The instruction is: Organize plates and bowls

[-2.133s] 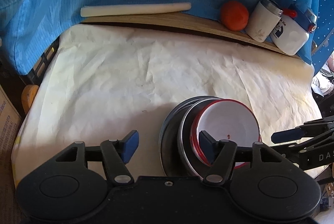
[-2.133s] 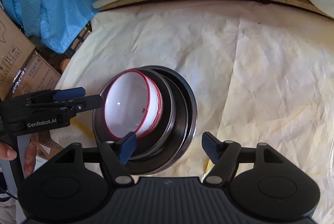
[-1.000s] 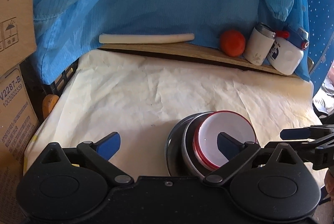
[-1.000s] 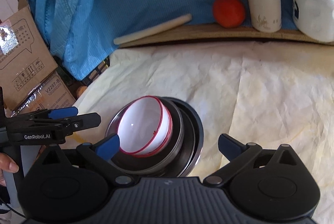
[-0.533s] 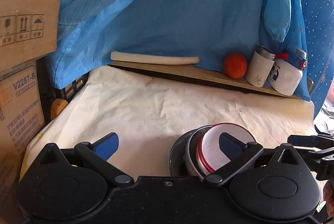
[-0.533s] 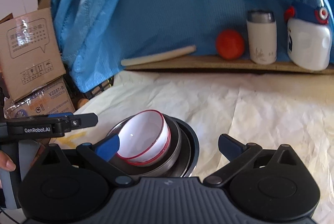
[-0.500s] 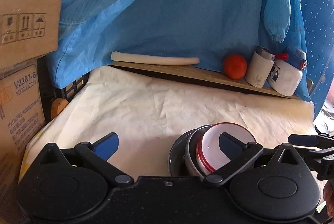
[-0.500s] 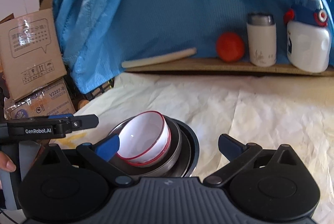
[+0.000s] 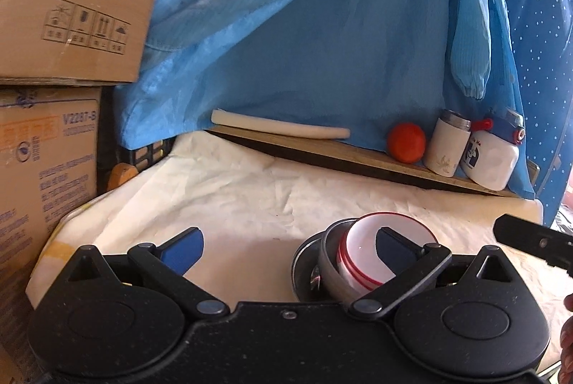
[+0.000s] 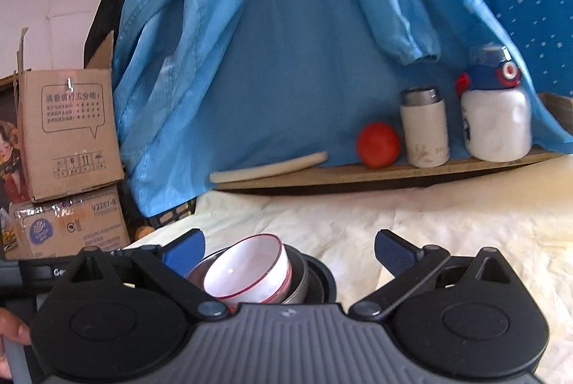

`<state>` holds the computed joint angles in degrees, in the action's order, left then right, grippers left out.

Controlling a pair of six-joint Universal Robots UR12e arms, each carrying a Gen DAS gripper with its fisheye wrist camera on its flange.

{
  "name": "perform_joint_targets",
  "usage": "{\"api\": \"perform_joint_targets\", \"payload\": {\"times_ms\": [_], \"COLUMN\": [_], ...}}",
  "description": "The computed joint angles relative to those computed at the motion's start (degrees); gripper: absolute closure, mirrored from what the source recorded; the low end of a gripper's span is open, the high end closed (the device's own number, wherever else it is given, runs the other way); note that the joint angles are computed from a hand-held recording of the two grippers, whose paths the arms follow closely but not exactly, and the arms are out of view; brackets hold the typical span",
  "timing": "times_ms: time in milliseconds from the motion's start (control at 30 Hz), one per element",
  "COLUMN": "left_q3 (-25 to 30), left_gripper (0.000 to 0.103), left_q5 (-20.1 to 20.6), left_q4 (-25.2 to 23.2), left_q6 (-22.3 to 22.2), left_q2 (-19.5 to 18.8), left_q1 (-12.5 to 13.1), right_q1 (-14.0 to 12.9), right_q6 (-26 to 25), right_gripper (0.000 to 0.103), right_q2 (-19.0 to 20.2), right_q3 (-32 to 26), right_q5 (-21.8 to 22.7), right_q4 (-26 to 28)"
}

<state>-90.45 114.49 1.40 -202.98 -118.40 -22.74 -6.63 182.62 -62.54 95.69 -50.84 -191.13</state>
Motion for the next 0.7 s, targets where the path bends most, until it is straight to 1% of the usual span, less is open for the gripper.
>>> {"api": "perform_joint_targets", "payload": {"times_ms": [100, 233, 500, 700], "left_q3": [-0.6, -1.0, -2.1, -2.9], "left_gripper": [0.001, 0.001, 0.001, 0.001], "left_q5": [1.3, 2.8, 5.3, 6.8], "left_q4": [1.3, 2.0, 3.9, 5.2], "left_q6": [0.1, 0.3, -0.4, -0.4], "left_q2": [0.0, -0.1, 0.0, 0.1], "left_q1": [-0.5, -1.1, -2.1, -2.8], "right_q1": [0.0, 0.1, 0.6, 0.6], "right_q6": [0.7, 0.2, -2.5, -1.3], "right_gripper": [0.0, 0.0, 0.0, 0.0], "right_q2": [-0.2, -0.6, -1.4, -1.9], "right_q3": [1.0, 2.2, 4.7, 6.4], "right_q5": [-1.3, -2.3, -4.0, -5.8], "right_q4": [-2.0, -3.8, -6.9, -10.5]}}
